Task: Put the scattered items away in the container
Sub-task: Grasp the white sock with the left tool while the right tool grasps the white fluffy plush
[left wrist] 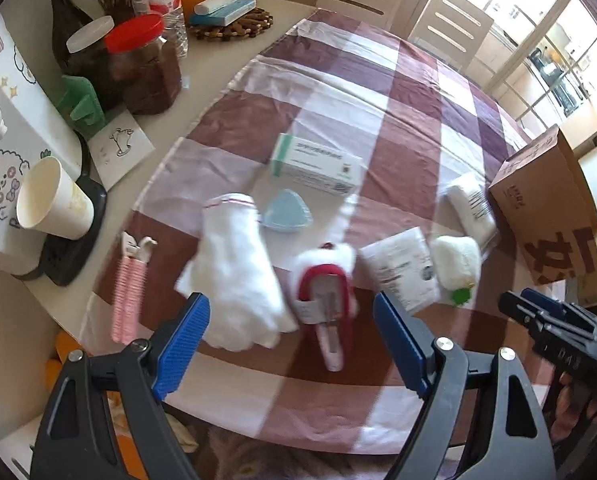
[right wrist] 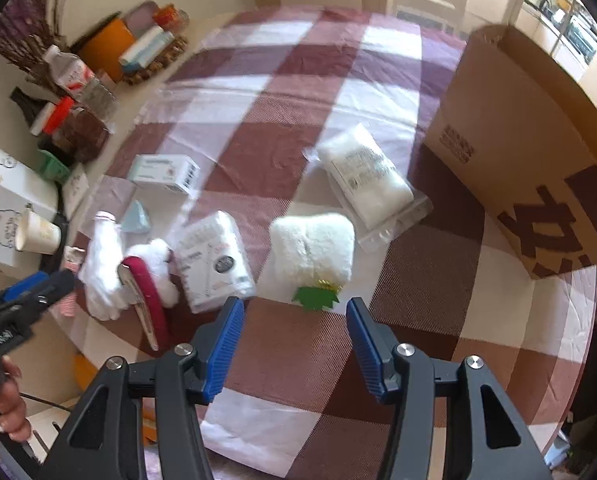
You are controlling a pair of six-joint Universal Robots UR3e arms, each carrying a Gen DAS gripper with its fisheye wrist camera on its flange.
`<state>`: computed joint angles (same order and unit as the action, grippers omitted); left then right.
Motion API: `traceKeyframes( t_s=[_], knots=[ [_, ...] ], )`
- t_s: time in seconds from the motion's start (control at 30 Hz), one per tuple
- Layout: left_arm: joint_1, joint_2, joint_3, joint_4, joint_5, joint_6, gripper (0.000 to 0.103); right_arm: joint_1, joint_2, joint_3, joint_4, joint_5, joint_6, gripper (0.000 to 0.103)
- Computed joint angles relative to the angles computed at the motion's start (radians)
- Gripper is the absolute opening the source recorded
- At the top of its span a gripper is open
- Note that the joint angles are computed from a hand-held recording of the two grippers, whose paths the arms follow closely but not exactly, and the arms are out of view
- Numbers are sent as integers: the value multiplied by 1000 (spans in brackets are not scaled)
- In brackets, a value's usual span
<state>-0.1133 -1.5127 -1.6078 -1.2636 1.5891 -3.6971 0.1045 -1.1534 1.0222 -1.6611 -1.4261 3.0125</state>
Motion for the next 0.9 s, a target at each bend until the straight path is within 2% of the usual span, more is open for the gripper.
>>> traceKeyframes(
  t_s=[0.13, 0.23, 0.33, 0.47, 0.67, 0.9],
  knots=[
    [96, 81, -131, 59, -74, 7, 85, -4, 26, 14, -13, 8, 24, 55],
    [110, 62, -149, 74, -40, 12, 85, 7, 6, 97, -138, -17, 53, 55],
    [139, 41, -184, 128, -65, 20, 85, 17, 37, 108, -206, -35, 79, 55],
    [141, -43, -165, 138, -50, 33, 85, 20, 84, 110, -275, -44, 95, 55],
    [193, -97, -207, 177, -107, 42, 85, 25, 161, 50, -246, -36, 110, 55],
    [205, -140, -229, 211, -119, 53, 85, 47, 227, 0, -245, -64, 138, 55]
  ],
)
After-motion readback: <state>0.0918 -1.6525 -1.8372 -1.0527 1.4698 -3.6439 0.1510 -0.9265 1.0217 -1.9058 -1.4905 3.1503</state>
